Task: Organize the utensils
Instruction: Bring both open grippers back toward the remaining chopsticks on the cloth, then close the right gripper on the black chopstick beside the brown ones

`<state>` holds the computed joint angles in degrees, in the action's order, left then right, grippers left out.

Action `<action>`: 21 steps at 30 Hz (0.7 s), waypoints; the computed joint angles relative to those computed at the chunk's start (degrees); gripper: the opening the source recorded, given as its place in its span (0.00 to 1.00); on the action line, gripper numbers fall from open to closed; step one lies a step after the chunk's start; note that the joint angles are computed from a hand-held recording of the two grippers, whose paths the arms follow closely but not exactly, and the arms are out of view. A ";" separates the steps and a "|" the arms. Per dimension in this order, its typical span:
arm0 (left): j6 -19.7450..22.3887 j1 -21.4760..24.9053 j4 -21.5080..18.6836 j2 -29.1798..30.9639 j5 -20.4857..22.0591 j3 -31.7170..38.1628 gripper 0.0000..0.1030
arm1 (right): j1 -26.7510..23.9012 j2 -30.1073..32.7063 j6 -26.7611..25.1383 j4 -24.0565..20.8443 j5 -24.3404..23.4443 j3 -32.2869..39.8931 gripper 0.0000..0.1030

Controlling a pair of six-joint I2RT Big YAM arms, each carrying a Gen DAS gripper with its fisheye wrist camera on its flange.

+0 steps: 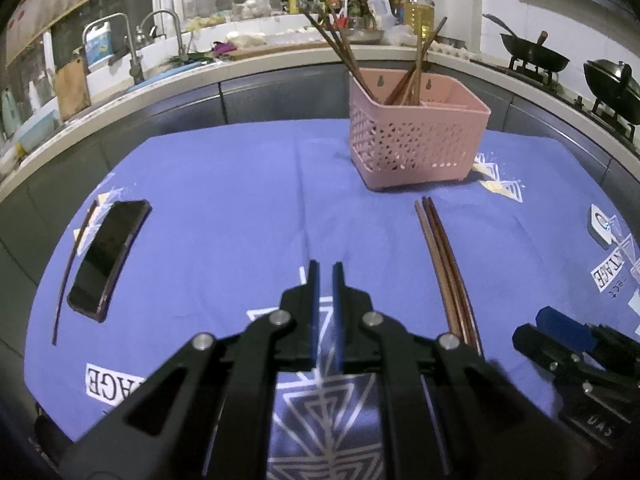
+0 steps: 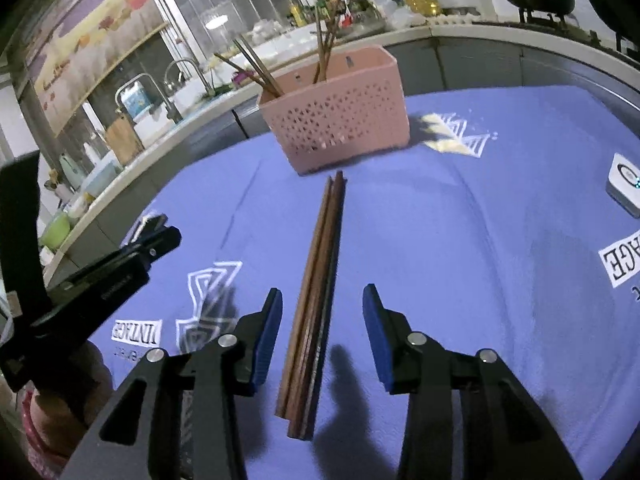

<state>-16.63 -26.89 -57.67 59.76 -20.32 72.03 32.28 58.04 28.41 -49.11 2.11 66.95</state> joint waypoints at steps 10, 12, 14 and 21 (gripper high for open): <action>-0.21 0.59 -0.37 0.89 0.68 -0.63 0.05 | 0.23 1.83 -1.35 -2.35 1.00 -0.25 0.32; -0.27 0.63 -0.40 0.97 0.69 -0.80 0.05 | 0.72 2.20 -1.84 -2.68 1.77 -0.16 0.32; -0.31 0.80 -0.45 1.06 0.87 -0.98 0.05 | 1.22 2.87 -2.52 -3.36 2.72 -0.06 0.31; -0.69 1.37 -0.80 1.37 2.30 -1.04 0.05 | 2.98 3.73 -5.01 -3.38 7.13 0.27 0.30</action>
